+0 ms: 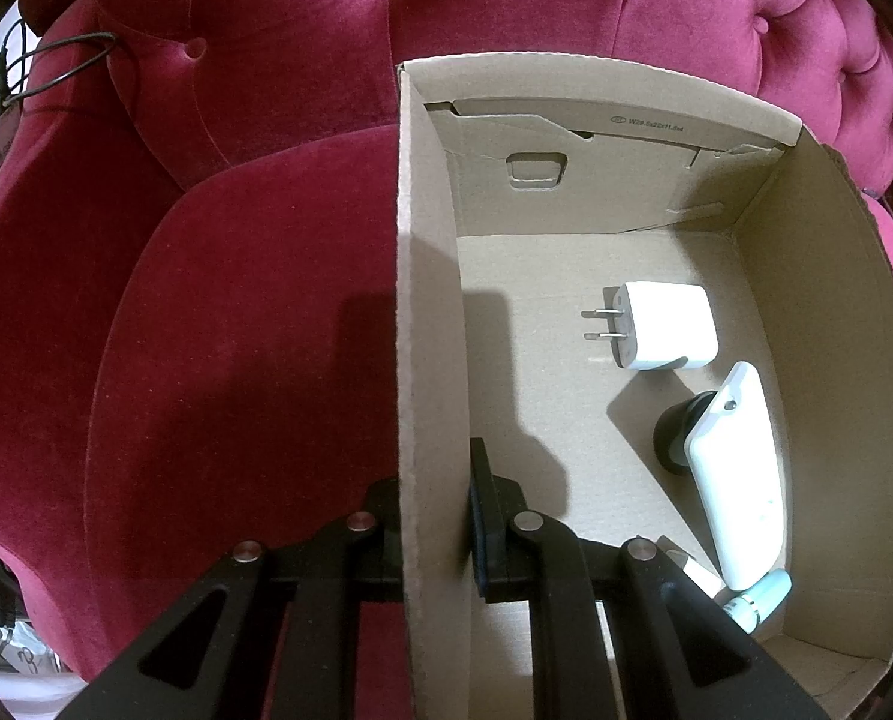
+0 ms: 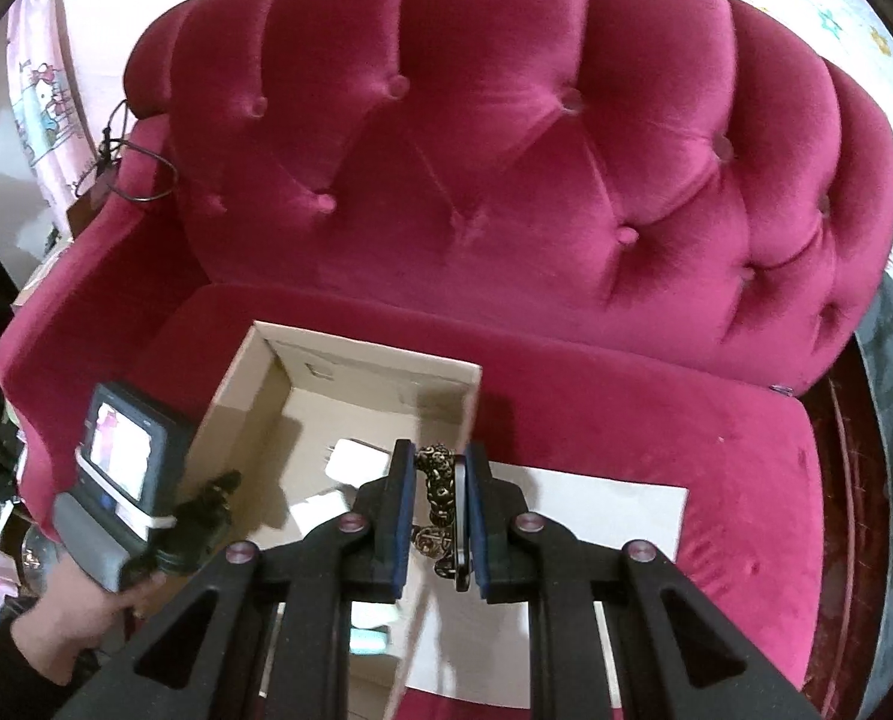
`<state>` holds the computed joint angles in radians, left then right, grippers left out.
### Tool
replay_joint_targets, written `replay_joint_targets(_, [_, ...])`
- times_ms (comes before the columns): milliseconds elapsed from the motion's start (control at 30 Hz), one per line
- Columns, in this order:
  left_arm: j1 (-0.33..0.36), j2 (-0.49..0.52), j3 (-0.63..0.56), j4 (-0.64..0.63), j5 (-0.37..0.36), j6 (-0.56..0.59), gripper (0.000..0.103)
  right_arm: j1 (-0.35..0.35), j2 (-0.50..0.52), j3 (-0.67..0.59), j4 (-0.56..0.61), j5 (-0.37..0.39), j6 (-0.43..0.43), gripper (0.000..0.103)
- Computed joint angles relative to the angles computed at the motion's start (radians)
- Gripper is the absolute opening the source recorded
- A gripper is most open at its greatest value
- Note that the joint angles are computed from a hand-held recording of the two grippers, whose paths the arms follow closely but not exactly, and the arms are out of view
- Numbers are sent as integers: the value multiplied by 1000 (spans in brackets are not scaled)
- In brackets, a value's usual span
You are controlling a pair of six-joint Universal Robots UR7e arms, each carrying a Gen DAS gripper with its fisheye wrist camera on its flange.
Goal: Organize rigid objects
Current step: 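Lift and carry the keychain with the right tool into the box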
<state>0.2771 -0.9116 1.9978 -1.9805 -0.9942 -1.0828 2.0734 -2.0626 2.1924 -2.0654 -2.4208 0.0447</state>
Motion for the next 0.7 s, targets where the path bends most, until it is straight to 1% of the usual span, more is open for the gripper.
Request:
replay_joint_targets(300, [1,-3,2,-4,-2,0,14,16,79,19,-69,50,-14,15])
replay_joint_targets(500, [3,-7,4,-7,-4,2,14,-18,114,55,-120,93,-29,15])
replay_joint_targets(700, [4,-8,6,-11,-4,4,14,-70,140,111,-181,126,-46,15])
